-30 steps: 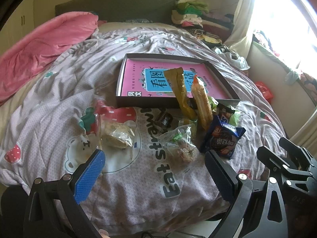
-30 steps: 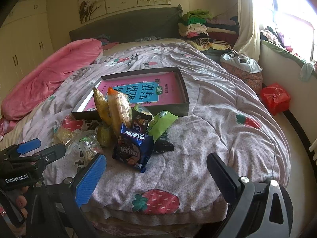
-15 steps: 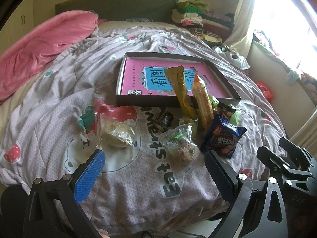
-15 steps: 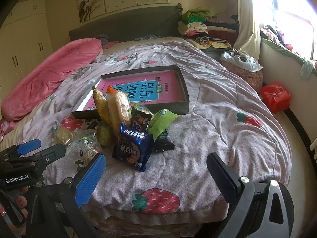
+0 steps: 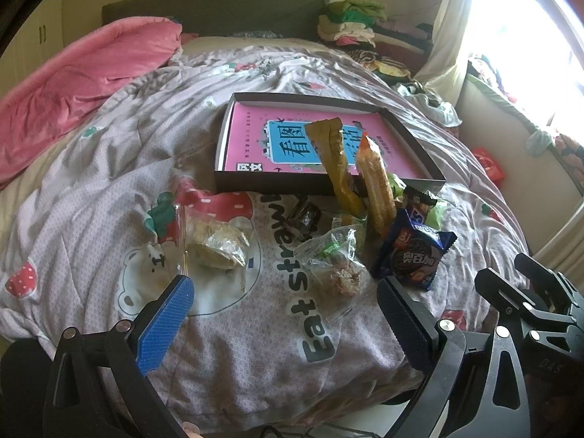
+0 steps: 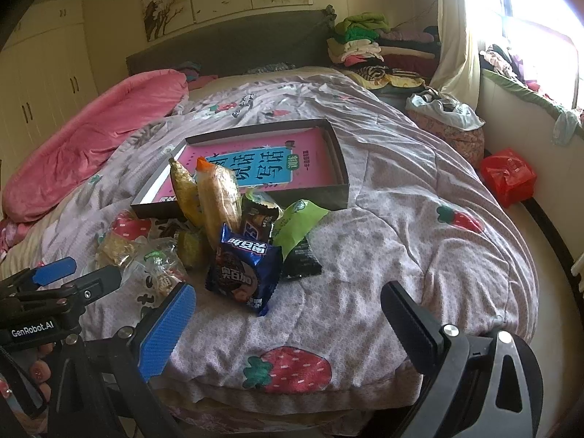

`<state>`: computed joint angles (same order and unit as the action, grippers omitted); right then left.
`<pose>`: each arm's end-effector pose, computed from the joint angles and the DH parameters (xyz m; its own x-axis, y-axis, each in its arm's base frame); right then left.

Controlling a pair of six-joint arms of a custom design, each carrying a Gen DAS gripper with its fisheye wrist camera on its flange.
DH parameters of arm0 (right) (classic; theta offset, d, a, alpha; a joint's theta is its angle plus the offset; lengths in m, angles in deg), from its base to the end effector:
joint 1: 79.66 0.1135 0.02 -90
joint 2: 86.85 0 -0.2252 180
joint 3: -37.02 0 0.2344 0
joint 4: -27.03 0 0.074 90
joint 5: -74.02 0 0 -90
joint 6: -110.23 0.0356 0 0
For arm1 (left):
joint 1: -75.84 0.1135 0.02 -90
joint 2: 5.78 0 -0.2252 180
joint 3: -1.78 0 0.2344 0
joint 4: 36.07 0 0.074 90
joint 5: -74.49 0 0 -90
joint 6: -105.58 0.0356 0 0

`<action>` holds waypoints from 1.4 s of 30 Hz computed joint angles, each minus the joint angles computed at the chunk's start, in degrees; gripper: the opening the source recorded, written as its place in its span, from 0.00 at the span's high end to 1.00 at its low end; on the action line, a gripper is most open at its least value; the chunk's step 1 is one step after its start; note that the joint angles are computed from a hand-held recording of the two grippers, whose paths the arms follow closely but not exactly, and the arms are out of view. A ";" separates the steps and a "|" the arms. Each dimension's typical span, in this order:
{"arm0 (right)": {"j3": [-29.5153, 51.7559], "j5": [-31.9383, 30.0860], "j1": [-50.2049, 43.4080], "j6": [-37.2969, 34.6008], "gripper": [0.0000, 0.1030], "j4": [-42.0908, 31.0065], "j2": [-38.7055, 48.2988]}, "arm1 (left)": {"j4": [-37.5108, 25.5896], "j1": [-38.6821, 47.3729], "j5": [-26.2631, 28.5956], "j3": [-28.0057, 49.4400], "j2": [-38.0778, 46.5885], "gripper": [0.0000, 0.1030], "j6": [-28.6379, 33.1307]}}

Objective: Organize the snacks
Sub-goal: 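Move left gripper to the clear pastry bag while right gripper approaches the blue cookie packet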

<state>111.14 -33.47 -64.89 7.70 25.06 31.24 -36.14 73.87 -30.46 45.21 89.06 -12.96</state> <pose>0.3549 0.1046 0.0719 -0.5817 -0.3674 -0.7257 -0.5854 0.8085 0.0600 0.2529 0.0005 0.0699 -0.6261 -0.4403 -0.6435 -0.4855 0.8659 -0.1202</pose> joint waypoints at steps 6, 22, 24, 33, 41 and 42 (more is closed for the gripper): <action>0.38 -0.08 0.17 0.19 0.01 -0.34 0.49 | 1.54 0.53 0.52 0.22 2.07 0.03 -0.13; 8.57 -0.91 2.68 1.24 0.01 -6.14 7.26 | 0.36 8.63 4.35 1.79 4.75 0.03 0.58; 10.10 -1.31 3.29 1.94 0.01 -6.90 8.67 | 0.65 10.82 5.88 2.26 5.79 0.03 1.17; 13.89 0.43 5.72 4.32 0.01 -7.26 12.22 | 2.09 19.84 12.22 5.68 11.18 0.03 2.19; 18.94 0.63 5.59 8.05 0.01 -10.43 15.32 | 2.06 19.02 13.72 10.11 16.23 0.09 4.39; 19.40 0.72 5.70 8.63 0.01 -10.62 15.61 | 1.44 18.86 13.59 11.10 16.97 0.10 4.77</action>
<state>130.53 -32.75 -59.19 16.33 14.44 46.85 -34.71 92.72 -16.86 56.31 106.03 -8.19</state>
